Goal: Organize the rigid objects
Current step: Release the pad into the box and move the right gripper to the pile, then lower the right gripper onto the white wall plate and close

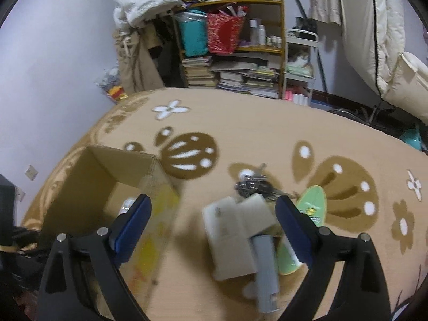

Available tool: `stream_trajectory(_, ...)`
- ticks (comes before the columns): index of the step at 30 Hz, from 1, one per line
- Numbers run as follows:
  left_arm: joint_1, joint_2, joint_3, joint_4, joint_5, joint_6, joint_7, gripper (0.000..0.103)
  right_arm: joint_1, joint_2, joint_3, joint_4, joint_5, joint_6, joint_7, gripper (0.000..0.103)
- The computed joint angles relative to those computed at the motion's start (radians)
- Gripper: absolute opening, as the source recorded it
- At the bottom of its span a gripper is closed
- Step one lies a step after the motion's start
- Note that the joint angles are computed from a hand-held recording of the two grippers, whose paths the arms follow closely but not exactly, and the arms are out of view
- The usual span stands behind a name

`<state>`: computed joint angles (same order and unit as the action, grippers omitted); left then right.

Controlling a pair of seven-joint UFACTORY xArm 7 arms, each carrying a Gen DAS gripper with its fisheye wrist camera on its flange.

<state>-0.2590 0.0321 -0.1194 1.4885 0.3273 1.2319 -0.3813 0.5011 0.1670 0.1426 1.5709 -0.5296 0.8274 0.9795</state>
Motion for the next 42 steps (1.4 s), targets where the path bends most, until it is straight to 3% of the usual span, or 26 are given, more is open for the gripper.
stream_trajectory(8, 0.000, -0.001, 0.000, -0.001, 0.000, 0.000, 0.000, 0.021, -0.038, -0.012, -0.007, -0.073, 0.034, -0.014, -0.038, 0.099)
stream_trajectory(16, -0.002, 0.000, 0.000, 0.000, 0.006, 0.002, 0.001, 0.021, -0.085, -0.007, -0.002, -0.131, 0.196, -0.078, -0.123, 0.098)
stream_trajectory(23, 0.005, -0.001, 0.004, 0.001, -0.010, 0.000, 0.007, 0.021, -0.081, -0.019, -0.001, -0.173, 0.206, -0.133, -0.142, 0.098)
stream_trajectory(26, 0.005, -0.001, 0.003, 0.000, -0.008, -0.001, 0.007, 0.021, -0.080, -0.004, 0.009, -0.156, 0.230, -0.130, -0.190, 0.082)
stream_trajectory(34, 0.005, -0.001, 0.003, -0.003, -0.007, -0.003, 0.006, 0.021, -0.060, 0.041, 0.012, -0.127, 0.284, -0.143, -0.240, 0.075)
stream_trajectory(39, 0.006, -0.001, 0.003, -0.003, -0.009, -0.003, 0.005, 0.021, -0.034, 0.086, 0.012, -0.079, 0.285, -0.091, -0.273, 0.074)
stream_trajectory(42, 0.007, 0.000, 0.004, -0.003, -0.015, -0.005, 0.005, 0.021, -0.013, 0.109, 0.000, -0.070, 0.276, -0.052, -0.251, 0.065)
